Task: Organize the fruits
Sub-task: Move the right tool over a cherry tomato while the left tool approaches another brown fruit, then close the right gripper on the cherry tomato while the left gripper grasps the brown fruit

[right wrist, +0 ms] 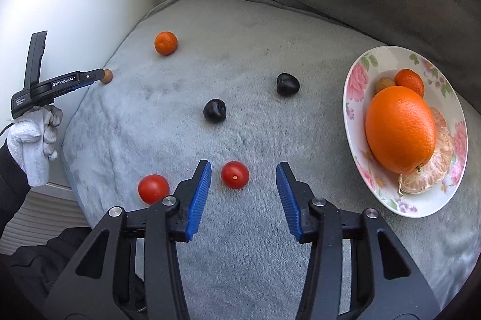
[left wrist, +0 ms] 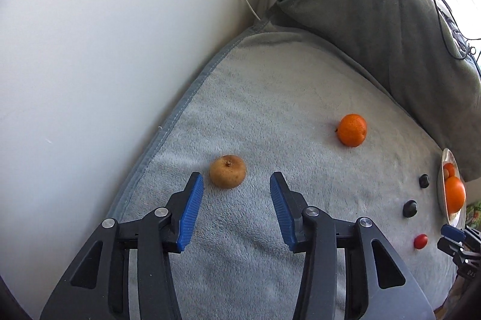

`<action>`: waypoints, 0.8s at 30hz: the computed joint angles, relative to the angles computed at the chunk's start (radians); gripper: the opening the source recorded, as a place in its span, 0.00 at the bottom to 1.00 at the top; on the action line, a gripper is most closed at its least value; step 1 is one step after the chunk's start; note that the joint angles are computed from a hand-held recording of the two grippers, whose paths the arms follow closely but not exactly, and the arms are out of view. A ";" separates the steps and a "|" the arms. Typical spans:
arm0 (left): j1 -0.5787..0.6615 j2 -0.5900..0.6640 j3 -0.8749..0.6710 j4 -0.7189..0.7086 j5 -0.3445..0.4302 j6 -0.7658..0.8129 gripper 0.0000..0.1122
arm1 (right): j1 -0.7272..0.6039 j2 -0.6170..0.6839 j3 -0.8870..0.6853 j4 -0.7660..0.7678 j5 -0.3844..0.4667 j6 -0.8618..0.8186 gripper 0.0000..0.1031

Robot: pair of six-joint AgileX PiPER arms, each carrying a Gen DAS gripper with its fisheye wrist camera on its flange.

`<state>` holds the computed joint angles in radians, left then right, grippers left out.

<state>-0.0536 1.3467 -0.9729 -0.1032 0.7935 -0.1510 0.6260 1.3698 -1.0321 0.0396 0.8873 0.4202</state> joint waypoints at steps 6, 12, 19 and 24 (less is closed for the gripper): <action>0.007 0.038 -0.012 -0.008 -0.015 0.014 0.40 | -0.007 0.005 0.006 0.022 -0.011 -0.008 0.45; -0.003 0.071 -0.026 0.017 -0.017 0.009 0.35 | -0.006 0.016 0.020 0.043 -0.031 -0.011 0.44; 0.001 0.084 -0.025 0.010 -0.021 0.017 0.31 | 0.000 0.047 0.012 0.058 -0.030 -0.033 0.38; 0.006 0.080 -0.021 0.016 -0.017 0.022 0.25 | 0.004 0.074 0.000 0.073 -0.026 -0.050 0.33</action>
